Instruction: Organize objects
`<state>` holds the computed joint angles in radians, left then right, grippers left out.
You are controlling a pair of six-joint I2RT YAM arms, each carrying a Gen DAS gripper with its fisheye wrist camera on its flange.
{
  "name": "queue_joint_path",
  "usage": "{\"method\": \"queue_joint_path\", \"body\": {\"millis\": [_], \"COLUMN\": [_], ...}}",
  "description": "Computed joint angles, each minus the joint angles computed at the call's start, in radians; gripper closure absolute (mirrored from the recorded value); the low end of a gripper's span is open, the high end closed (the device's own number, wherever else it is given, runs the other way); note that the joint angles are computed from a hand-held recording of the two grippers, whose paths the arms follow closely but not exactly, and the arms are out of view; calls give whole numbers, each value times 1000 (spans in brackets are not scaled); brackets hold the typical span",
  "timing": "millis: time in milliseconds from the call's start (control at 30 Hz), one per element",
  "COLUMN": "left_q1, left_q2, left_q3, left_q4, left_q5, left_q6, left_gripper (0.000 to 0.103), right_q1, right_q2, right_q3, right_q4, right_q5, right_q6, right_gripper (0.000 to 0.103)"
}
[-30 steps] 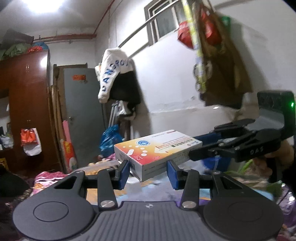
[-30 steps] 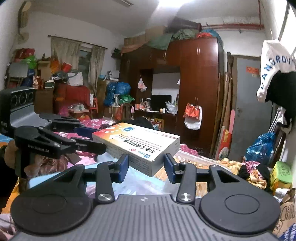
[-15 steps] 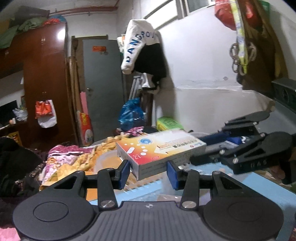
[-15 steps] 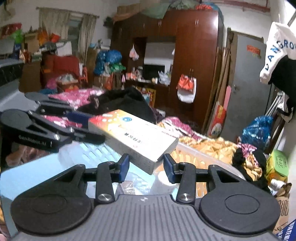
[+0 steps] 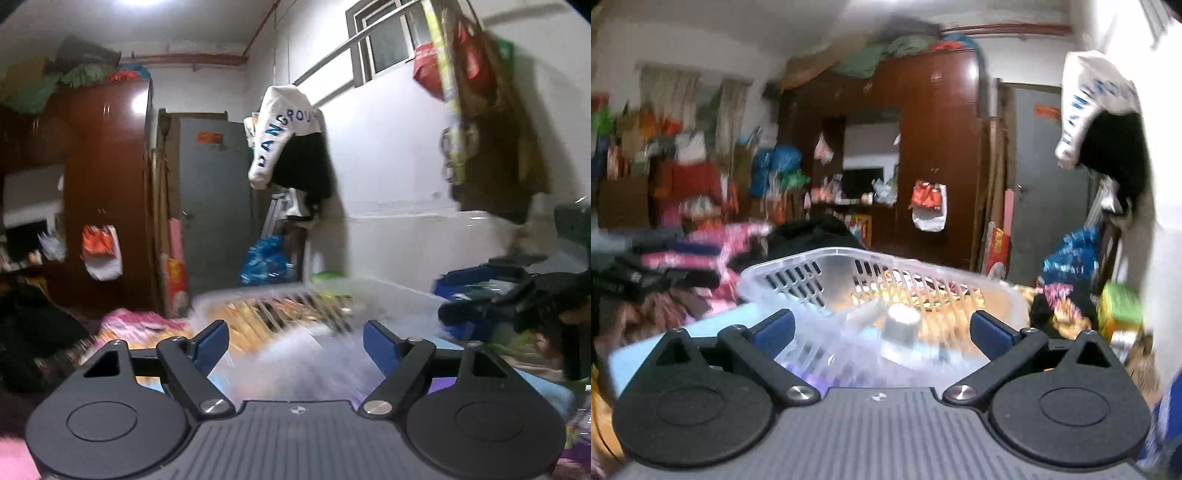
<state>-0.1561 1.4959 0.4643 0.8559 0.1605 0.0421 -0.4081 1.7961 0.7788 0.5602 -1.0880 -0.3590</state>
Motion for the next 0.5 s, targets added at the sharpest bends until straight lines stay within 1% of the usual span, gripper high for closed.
{"method": "queue_joint_path", "body": {"millis": [33,100,133,167,233,267,300,333,400,433,500], "left_q1": [-8,-33,-45,-56,-88,-103,-109,-109,-91,-86,-81], "left_q2": [3,44,84,113,136,152,170,184,210,226,250], "left_q3": [-65,-187,-216,-229,-224,-220,-218,-207,-198,-191,-180], "left_q4": [77,244,312,349,327,340,359,357,362,364,359], "left_q5": [6,1,12,22,8,-6,-14,-8,39,52,53], "left_q6": [-29,-86,-100,-102,-70,-54,-50,-58,-72,-77,-84], "left_gripper": [20,20,20,20,20,20,20,20,20,20,20], "right_q1": [-27,-65,-86,-88,-92,-78,-64,-44,-24,-14,-5], "right_q2": [21,61,84,99,123,119,110,107,109,110,118], "right_q3": [-29,-87,-122,-134,-161,-155,-138,-120,-126,-113,-84], "right_q4": [52,112,156,190,250,223,145,119,165,157,95], "right_q5": [-30,-73,-100,-111,-146,-150,-144,-121,-94,-88,-101], "right_q6": [36,28,11,15,26,19,-30,-41,-28,-21,-52], "right_gripper": [0,0,0,0,0,0,0,0,0,0,1]}}
